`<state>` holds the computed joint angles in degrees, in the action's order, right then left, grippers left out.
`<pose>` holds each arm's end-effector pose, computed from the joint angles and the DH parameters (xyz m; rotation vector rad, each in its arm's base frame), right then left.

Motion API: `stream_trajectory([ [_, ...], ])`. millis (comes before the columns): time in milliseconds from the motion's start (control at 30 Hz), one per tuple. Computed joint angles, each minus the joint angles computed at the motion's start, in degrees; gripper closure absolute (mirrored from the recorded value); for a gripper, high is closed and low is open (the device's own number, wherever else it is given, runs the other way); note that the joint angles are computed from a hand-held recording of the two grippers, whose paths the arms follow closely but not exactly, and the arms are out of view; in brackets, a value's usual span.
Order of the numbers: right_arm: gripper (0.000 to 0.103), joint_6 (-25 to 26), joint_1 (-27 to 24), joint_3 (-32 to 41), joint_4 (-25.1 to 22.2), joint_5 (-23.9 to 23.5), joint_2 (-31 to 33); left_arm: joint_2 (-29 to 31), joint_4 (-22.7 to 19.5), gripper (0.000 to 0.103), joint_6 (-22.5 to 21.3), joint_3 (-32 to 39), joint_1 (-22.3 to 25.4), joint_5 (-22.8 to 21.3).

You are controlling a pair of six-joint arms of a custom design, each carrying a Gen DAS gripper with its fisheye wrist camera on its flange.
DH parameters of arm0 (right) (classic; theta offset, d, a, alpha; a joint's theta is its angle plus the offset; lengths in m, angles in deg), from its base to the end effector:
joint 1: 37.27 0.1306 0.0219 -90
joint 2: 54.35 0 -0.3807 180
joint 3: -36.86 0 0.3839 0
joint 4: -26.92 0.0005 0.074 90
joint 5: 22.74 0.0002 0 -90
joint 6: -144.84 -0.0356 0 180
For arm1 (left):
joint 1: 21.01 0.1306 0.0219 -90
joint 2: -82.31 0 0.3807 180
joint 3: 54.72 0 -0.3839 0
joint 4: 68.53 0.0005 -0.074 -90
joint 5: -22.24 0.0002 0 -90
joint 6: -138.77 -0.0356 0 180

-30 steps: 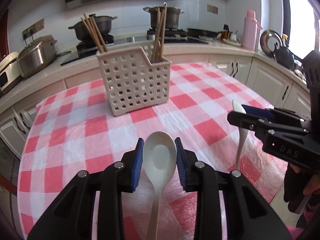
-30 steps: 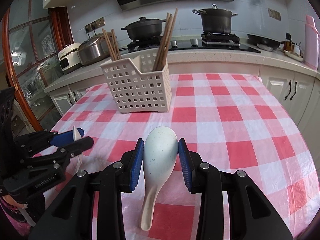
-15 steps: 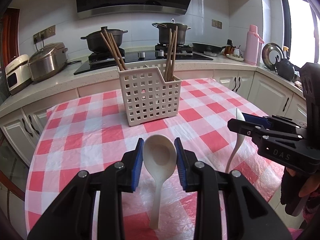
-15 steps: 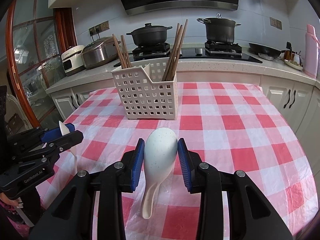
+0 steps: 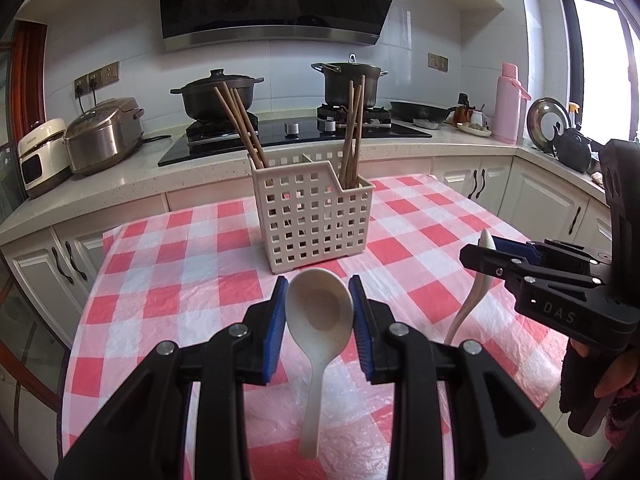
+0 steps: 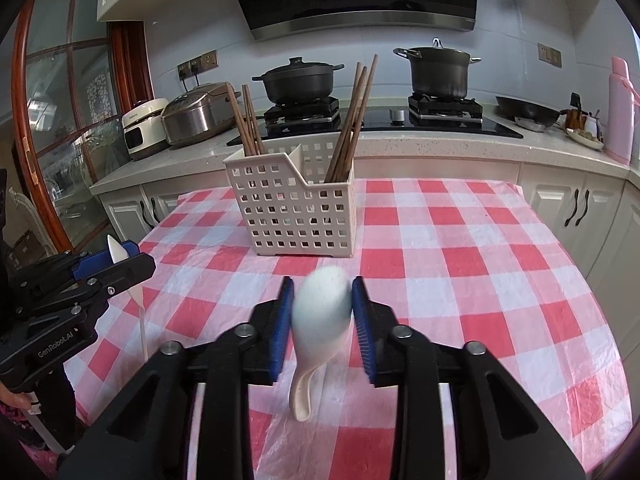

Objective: Organize utensils
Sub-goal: 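Lift both held spoons and carry them over the white caddy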

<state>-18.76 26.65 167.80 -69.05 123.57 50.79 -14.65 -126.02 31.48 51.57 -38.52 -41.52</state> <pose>0.2462 0.4346 0.5769 0.3749 2.0870 -0.0654 0.3918 -0.1406 0.6003 0.8850 1.9482 -0.4971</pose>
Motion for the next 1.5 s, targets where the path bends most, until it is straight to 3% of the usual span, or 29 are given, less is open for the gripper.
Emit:
stream_trajectory([
  [467, 0.088, 1.7, -1.0, -2.0, 3.1, -0.1, -1.2, 1.3, 0.7, 0.073, -0.1, 1.4, -0.4, -0.3],
  [867, 0.088, 8.7, -2.4, 1.2, 5.5, 1.9, -0.5, 4.2, 1.5, 0.073, 1.3, 6.5, -0.8, -0.2],
  [1067, 0.088, 16.3, -4.4, 4.5, 8.4, 3.6, 0.1, 8.1, 0.7, 0.073, 2.0, 13.0, -2.1, -0.9],
  [1500, 0.088, 30.8, -11.0, 12.6, 14.5, 1.6, 2.2, 21.7, -3.4, 0.073, 7.4, 37.5, -4.1, -1.9],
])
